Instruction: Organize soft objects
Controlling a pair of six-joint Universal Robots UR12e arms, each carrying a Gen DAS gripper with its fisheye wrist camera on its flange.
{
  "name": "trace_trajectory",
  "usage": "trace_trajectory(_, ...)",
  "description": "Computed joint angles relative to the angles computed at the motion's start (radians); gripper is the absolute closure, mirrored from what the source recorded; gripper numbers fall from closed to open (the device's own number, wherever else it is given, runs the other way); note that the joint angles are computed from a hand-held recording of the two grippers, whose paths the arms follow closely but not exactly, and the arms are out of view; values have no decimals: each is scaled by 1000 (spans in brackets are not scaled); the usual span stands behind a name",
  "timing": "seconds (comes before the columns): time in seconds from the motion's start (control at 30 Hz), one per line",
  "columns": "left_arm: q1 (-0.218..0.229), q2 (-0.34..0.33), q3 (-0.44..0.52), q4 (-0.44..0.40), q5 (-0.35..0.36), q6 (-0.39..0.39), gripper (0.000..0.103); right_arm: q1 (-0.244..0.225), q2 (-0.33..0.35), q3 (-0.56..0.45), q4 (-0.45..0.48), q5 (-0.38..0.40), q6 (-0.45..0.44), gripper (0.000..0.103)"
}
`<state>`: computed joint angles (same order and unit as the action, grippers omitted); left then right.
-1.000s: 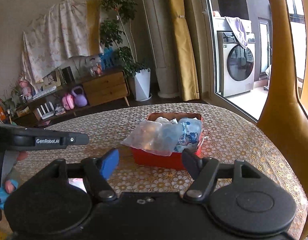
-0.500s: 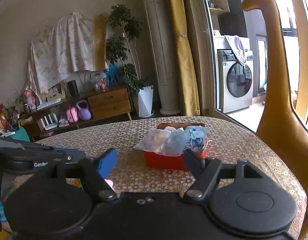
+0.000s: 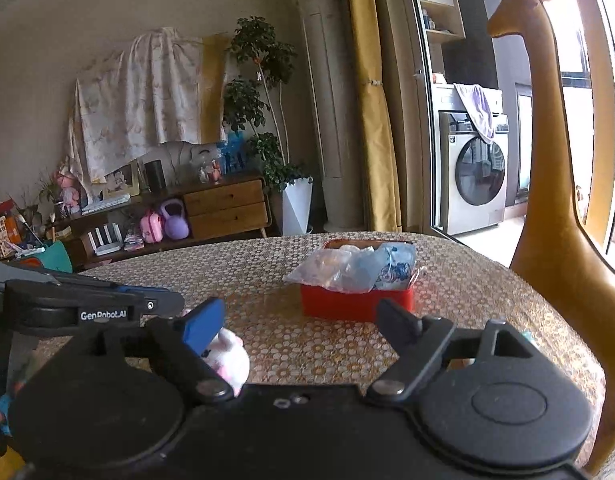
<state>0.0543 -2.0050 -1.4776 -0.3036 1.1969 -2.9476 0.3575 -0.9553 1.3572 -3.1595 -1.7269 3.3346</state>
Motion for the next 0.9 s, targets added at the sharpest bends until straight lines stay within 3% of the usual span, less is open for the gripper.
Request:
trace_trajectory(0.03, 1, 2, -4, -1, 1, -2, 92, 1, -2, 5, -2, -3, -6, 20)
trace_trajectory(0.07, 2, 4, -8, -3, -1, -4, 81, 3, -4, 10, -2, -7, -11, 20)
trace_trajectory(0.13, 8, 6, -15, -2, -16, -16, 50, 4, -10, 17, -1, -8, -6, 20)
trace_trajectory(0.17, 11, 8, -20, 4, -28, -24, 27, 5, -11, 21, -2, -9, -1, 20)
trace_trajectory(0.2, 13, 9, -26, 20, -29, -33, 22, 5, -13, 22, -1, -11, 1, 19)
trace_trajectory(0.33, 11, 15, -38, 46, -20, -35, 20, 5, -18, 29, -3, -18, -1, 19)
trace_trajectory(0.4, 10, 19, -44, 59, -9, -36, 12, 5, -20, 33, -6, -19, 4, 19)
trace_trajectory(0.53, 17, 22, -54, 87, -40, -70, 10, 6, -22, 37, -23, -26, 8, 10)
trace_trajectory(0.6, 15, 23, -58, 102, -30, -76, 2, 7, -22, 44, -33, -28, 9, 7)
trace_trajectory(0.73, 14, 26, -66, 122, -28, -71, 0, 7, -22, 47, -40, -30, 21, 0)
trace_trajectory(0.9, 16, 28, -67, 110, -45, -79, 0, 6, -22, 50, -52, -31, 29, 0)
